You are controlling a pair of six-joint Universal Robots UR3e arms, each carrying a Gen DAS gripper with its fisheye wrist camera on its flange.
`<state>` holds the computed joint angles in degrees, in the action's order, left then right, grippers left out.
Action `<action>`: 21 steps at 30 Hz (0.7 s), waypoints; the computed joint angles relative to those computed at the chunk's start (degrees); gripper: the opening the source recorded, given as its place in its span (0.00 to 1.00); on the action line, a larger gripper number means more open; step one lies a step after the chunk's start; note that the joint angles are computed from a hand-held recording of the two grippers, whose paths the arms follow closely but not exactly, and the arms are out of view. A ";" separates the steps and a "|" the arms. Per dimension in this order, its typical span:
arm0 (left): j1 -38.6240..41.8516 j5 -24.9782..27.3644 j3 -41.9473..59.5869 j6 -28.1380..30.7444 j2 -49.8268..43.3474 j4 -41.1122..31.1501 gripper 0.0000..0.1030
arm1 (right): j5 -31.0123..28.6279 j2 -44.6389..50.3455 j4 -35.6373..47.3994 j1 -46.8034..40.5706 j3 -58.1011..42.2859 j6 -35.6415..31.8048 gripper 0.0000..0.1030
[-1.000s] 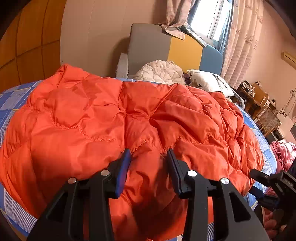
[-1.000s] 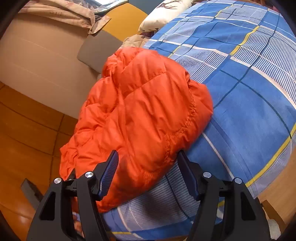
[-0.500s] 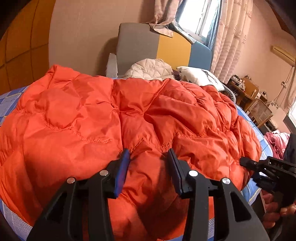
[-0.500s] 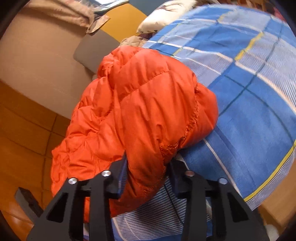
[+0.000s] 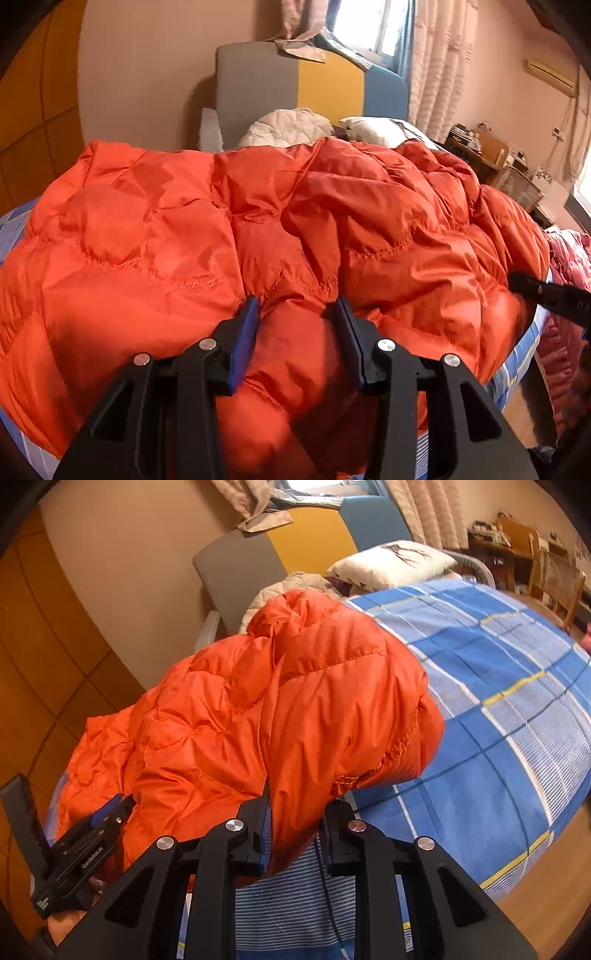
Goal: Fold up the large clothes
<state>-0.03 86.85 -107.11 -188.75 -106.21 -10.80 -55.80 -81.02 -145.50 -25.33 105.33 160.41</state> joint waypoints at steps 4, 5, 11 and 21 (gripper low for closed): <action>0.96 -1.55 -1.76 1.57 1.17 0.95 0.40 | -0.62 -1.24 -0.98 1.08 0.00 -1.52 0.18; 1.27 -1.91 -2.13 1.78 1.45 1.12 0.40 | -0.72 -1.67 -1.33 1.40 -0.05 -2.14 0.18; 1.70 -2.65 -4.14 1.31 2.36 2.69 0.40 | -0.69 -2.55 -2.00 3.89 -2.50 -5.07 0.15; 4.74 -7.61 -7.88 0.66 2.72 6.44 0.39 | 4.77 -4.53 2.60 7.89 -6.83 -11.41 0.13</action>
